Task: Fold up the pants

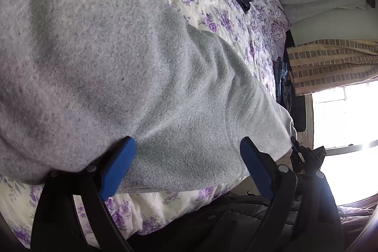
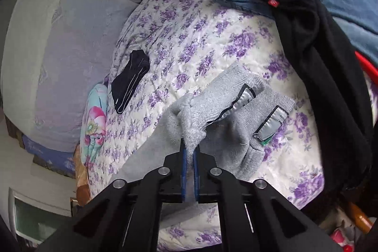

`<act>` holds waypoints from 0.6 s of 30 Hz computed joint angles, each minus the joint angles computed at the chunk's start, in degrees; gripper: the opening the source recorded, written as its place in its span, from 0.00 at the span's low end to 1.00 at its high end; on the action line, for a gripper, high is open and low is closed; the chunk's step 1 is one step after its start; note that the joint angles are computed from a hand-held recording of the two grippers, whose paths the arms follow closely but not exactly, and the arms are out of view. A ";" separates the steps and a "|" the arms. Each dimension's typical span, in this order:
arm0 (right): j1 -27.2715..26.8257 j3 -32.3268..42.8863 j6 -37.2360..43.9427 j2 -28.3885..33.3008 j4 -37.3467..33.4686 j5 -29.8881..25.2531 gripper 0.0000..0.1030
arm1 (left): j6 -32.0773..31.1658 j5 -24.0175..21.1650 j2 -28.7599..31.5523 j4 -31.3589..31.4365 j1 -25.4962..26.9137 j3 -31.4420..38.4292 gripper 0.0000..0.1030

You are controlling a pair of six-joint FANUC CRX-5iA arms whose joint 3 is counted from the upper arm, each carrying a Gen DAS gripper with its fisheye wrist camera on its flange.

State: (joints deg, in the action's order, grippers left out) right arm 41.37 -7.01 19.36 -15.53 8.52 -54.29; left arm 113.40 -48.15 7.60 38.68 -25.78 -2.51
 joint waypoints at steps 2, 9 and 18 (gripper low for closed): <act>-1.66 -0.86 0.70 1.30 -3.80 -3.00 0.05 | 0.30 -0.30 0.19 -0.50 -0.07 0.39 0.85; -3.79 -0.65 2.93 0.26 -8.66 -7.21 0.37 | 5.49 -6.82 2.04 -7.76 -1.05 8.57 0.85; -1.77 22.36 33.29 15.54 -17.65 -7.66 0.37 | -1.91 -12.57 12.72 -9.03 -6.23 25.94 0.85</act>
State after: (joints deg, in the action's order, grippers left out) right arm 39.60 15.35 52.65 0.02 -9.14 -61.95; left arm 111.49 -60.73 20.32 29.66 -32.01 23.43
